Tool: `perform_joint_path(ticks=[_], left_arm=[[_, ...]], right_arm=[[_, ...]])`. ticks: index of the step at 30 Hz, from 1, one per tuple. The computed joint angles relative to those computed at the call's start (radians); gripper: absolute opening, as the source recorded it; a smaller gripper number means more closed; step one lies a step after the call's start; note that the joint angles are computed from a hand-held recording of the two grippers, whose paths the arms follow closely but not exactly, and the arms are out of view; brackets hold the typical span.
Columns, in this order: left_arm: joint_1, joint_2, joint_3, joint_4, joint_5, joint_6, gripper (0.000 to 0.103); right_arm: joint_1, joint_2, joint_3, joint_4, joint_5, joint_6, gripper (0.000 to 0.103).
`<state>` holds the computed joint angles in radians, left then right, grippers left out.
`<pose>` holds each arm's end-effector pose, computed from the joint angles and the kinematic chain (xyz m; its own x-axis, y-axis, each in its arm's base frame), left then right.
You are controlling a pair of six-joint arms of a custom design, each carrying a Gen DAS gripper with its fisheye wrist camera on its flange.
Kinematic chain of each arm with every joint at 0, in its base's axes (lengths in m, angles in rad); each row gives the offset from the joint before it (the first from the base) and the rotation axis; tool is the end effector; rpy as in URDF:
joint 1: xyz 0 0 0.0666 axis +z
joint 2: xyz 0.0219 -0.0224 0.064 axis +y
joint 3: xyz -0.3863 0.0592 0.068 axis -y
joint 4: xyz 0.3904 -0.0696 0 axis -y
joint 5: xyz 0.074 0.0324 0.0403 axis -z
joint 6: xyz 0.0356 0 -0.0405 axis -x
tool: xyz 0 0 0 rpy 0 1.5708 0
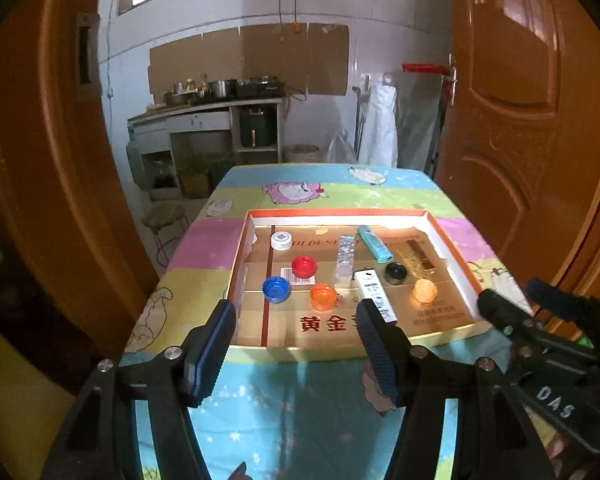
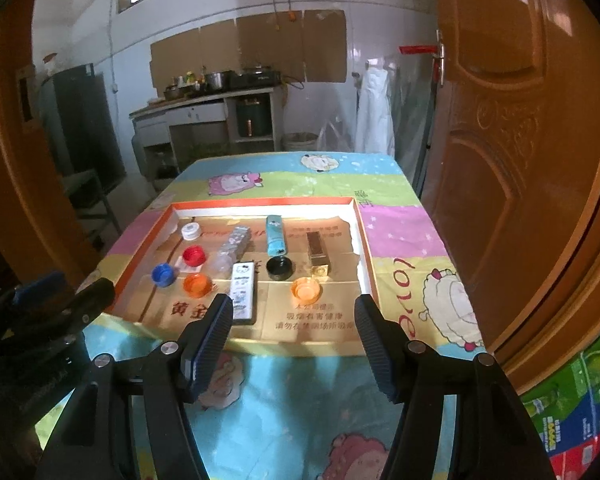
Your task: Organize rigid objects
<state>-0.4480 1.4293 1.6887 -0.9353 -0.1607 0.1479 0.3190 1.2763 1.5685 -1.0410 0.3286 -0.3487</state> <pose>0.4503 -0.2106 0.5543 -0.6041 0.1290 -0.7864 0.2285 0.9734 -0.0160 0.4096 0.1228 0.5590 -0.6322 0.1318 -0.7635 0.1529 0.9873 0.0438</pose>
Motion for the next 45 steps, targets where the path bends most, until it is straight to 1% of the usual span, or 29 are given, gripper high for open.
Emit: perform_joint_path(ticks=[4,7,10,15,26,36,45], left_arm=[[-0.002,-0.044,-0.031,0.011,0.016,0.021,0.061],[-0.008,-0.067,-0.04,0.0,0.021,0.013,0.06],[-0.017,-0.089,-0.05,-0.001,0.012,0.011,0.059],[-0.018,-0.128,-0.072,0.001,0.01,0.017,0.059],[-0.013,-0.201,-0.116,-0.017,0.0,0.027,0.058],[-0.018,-0.237,-0.137,-0.033,-0.014,0.023,0.058],[-0.04,-0.27,-0.156,-0.046,-0.042,0.012,0.058]], right_arm=[[0.027,-0.025,-0.006,-0.021,0.015,-0.018,0.065],[0.049,-0.045,-0.013,-0.036,0.042,-0.028,0.065],[0.073,-0.057,-0.007,-0.068,0.07,-0.044,0.065],[0.119,-0.088,-0.011,-0.098,0.115,-0.073,0.065],[0.205,-0.131,-0.013,-0.142,0.203,-0.116,0.065],[0.268,-0.151,-0.012,-0.163,0.252,-0.132,0.065],[0.29,-0.174,-0.026,-0.168,0.268,-0.143,0.065]])
